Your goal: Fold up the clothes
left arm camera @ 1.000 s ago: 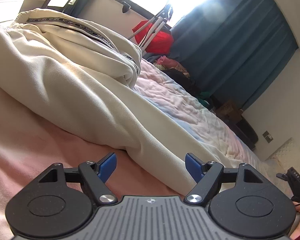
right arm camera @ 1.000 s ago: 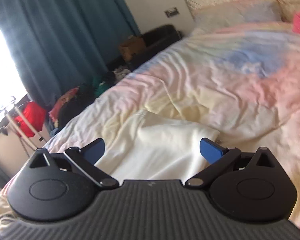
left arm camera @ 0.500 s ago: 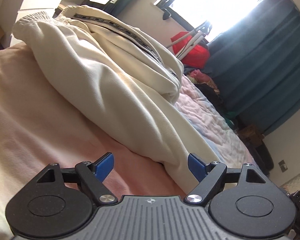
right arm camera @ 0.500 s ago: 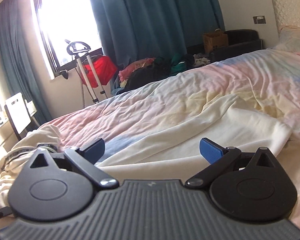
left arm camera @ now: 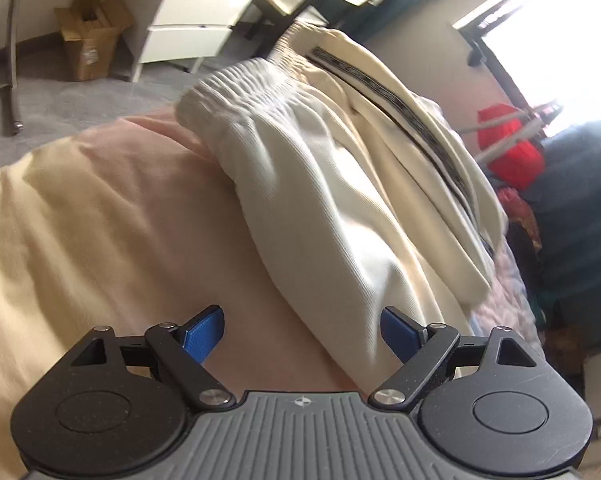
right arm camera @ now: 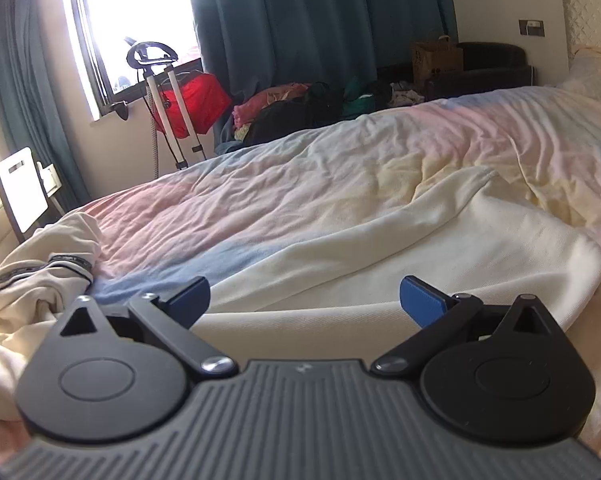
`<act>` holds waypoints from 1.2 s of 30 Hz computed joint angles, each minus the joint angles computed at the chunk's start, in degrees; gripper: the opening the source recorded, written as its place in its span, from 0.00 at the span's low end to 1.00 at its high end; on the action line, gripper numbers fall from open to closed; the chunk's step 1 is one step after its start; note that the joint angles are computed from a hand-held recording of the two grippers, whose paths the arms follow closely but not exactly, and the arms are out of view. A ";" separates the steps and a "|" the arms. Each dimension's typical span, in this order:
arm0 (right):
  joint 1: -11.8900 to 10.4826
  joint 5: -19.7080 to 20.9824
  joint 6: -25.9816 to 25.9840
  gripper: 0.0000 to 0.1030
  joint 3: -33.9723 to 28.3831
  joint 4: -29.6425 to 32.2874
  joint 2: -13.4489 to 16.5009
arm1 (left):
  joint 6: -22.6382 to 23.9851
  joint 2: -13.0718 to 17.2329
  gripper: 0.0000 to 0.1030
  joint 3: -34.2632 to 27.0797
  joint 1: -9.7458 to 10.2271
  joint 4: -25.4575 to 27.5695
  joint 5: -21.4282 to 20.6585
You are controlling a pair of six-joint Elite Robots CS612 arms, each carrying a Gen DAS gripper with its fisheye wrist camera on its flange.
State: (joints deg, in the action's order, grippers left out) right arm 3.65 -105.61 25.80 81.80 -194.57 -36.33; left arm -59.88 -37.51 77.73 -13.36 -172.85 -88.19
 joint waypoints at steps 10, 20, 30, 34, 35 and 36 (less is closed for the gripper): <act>-0.27 -2.56 1.84 1.00 -3.30 5.46 1.57 | 0.75 2.94 0.58 -1.40 0.81 -11.19 4.30; -0.26 -4.39 2.31 1.00 -3.86 8.76 1.60 | -3.30 2.59 0.11 0.88 2.22 -23.94 1.00; 0.13 -5.91 2.09 1.00 -3.86 10.21 1.36 | -7.31 -3.65 0.12 8.44 4.19 -8.00 2.06; 0.10 -5.94 2.75 1.00 -3.49 9.94 1.14 | 1.76 -4.60 0.25 7.27 2.80 -1.80 8.17; 0.01 -6.04 3.38 1.00 -3.22 9.51 1.00 | 2.91 -4.66 0.28 7.11 2.40 -1.54 9.36; -0.10 -6.29 4.18 1.00 -2.88 9.03 0.81 | 4.07 -4.70 0.30 6.94 2.00 -1.31 10.55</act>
